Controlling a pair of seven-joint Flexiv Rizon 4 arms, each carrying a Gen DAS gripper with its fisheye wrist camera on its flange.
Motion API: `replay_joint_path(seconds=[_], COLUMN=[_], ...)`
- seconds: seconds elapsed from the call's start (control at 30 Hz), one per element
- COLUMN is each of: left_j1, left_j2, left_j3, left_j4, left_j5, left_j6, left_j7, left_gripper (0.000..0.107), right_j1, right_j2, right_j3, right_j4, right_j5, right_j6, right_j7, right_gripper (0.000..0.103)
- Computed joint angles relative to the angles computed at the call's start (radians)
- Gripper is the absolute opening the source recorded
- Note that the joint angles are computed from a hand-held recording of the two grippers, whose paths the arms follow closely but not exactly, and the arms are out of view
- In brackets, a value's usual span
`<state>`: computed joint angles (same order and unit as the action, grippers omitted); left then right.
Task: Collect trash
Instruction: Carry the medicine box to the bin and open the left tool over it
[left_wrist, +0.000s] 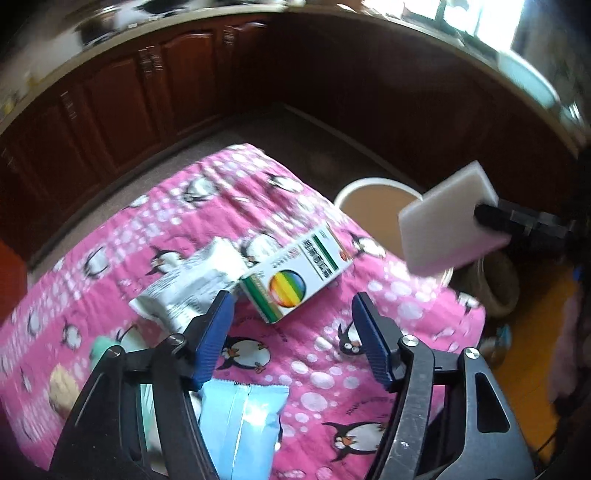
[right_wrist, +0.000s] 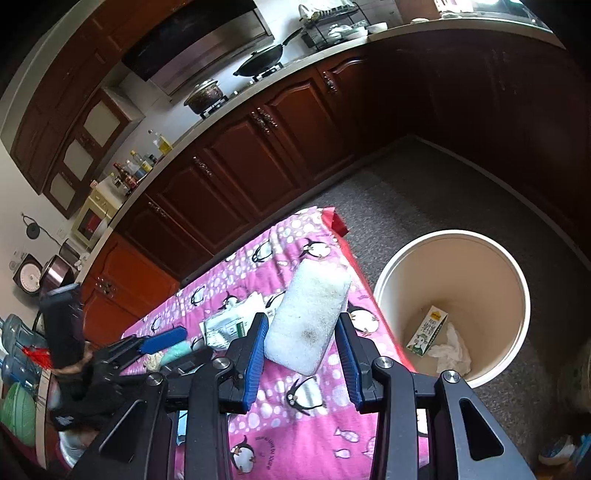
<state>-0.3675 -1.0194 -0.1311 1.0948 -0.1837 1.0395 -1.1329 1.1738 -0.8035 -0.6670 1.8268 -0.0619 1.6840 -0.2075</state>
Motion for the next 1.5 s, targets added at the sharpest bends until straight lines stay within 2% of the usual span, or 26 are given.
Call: replay_joint_path(seconds=[0.13,0.2,0.33,0.47,0.67,0.73,0.8,1.03,1.13,1.2,1.33,1.5], left_j1=[-0.054,-0.066,-0.09,-0.111,-0.116,-0.107,-0.081,-0.023,-0.024,-0.029,-0.068,-0.109], left_j2=[-0.082,-0.111,-0.187,-0.239,-0.324,-0.332,-0.314,-0.186,-0.156,-0.155,-0.202,-0.328], left_j3=[0.066,0.08,0.109,0.135,0.15,0.139,0.096,-0.008,-0.032,-0.047,-0.034,-0.005], left_j4=[-0.137,-0.185,-0.326,-0.411,-0.563,-0.577,-0.549,-0.348,-0.304,-0.307,-0.398,-0.625], left_j5=[0.08,0.107,0.144,0.192,0.199,0.188,0.146,0.029,-0.005,-0.033,-0.054,-0.077], left_j6=[-0.059,-0.07,-0.166,-0.205,-0.316,-0.34,-0.35,-0.257,-0.224,-0.241,-0.296,-0.424], left_j7=[0.039,0.057,0.091,0.114,0.076,0.057,0.051,0.076,0.105,0.117,0.107,0.028], left_gripper=[0.067,0.067,0.067,0.067,0.067,0.061,0.059,0.055,0.055,0.054,0.054,0.054], right_j1=[-0.005,-0.01,-0.023,-0.03,-0.03,-0.022,-0.015,0.037,0.058,0.059,0.058,0.022], right_j2=[0.003,0.003,0.005,0.004,0.003,0.002,0.002,0.003,0.002,0.003,0.003,0.004], right_j3=[0.001,0.005,0.014,0.016,0.013,0.005,-0.003,-0.062,-0.092,-0.094,-0.103,-0.076], right_j4=[0.014,0.02,0.02,0.029,0.035,0.042,0.048,0.085,0.107,0.118,0.138,0.147], right_j5=[0.012,0.02,0.027,0.038,0.048,0.052,0.056,0.076,0.077,0.078,0.069,0.039], right_j6=[0.008,0.013,0.011,0.021,0.021,0.021,0.021,0.008,-0.006,-0.006,-0.033,-0.055], right_j7=[0.004,0.004,0.004,0.0,-0.001,-0.001,0.0,0.014,0.031,0.043,0.065,0.088], right_gripper=[0.036,0.036,0.036,0.036,0.036,0.036,0.036,0.036,0.036,0.036,0.036,0.036])
